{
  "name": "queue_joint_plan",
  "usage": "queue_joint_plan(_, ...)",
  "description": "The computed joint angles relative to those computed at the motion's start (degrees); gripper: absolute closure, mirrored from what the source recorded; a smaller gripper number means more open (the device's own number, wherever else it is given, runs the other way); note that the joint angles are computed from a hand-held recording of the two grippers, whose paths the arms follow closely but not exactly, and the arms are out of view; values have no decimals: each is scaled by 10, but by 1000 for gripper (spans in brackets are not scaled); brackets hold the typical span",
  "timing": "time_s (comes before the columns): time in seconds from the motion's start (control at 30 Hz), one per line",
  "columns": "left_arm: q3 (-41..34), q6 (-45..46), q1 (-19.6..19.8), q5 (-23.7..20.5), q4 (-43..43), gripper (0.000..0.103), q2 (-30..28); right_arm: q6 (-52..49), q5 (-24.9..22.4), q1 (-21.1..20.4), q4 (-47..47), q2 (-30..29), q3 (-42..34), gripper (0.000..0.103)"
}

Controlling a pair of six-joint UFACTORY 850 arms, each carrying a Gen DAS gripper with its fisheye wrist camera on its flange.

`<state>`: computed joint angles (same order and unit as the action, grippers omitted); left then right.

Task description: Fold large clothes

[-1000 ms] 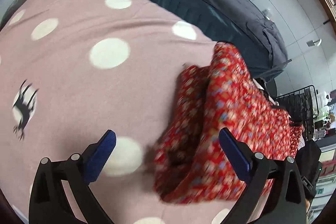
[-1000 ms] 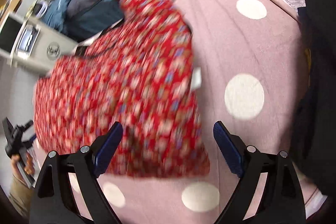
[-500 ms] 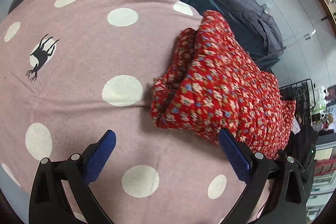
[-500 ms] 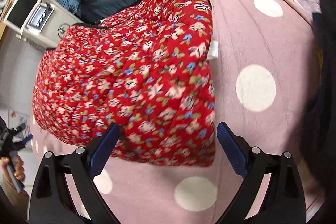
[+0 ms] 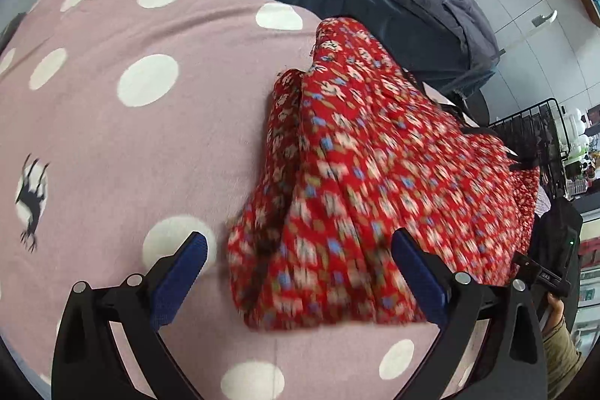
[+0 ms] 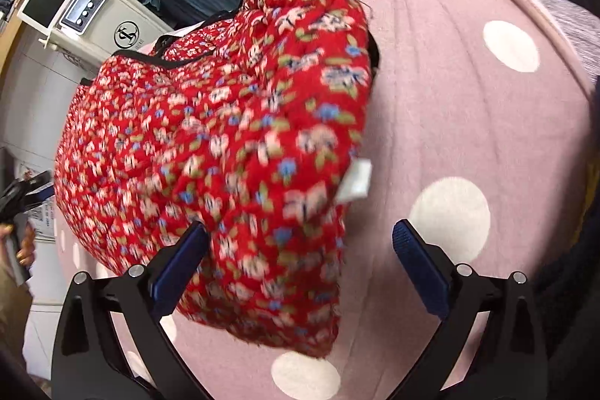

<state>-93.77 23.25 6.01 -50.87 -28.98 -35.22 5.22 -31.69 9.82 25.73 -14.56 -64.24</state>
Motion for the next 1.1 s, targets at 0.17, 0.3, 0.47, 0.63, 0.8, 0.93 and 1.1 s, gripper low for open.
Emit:
queue_joint_plan(0.17, -124, 17, 4, -92, -59, 5, -115, -92, -33, -27, 124, -61, -41, 6)
queue_joint_plan(0.3, -217, 25, 9, -175, -116, 5, -198, -192, -75, -57, 260, -101, -51, 6)
queue_joint_plan(0.47, -294, 25, 16, -247, -141, 5, -265, -289, -113, -79, 380, -138, -55, 4)
queue_joint_plan(0.63, -353, 9, 14, -289, -162, 4, -313, -297, -109, -80, 385, -149, -67, 4)
queue_joint_plan(0.8, -338, 1, 2, -266, -143, 5, -299, -279, -96, -75, 385, -153, -74, 11)
queue_joint_plan(0.93, -272, 0, -12, -198, -117, 27, -239, -233, -64, -63, 360, -134, -70, 36)
queue_joint_plan(1.1, -145, 15, -52, -57, -24, 47, -117, -84, -26, -30, 195, -105, -85, 56)
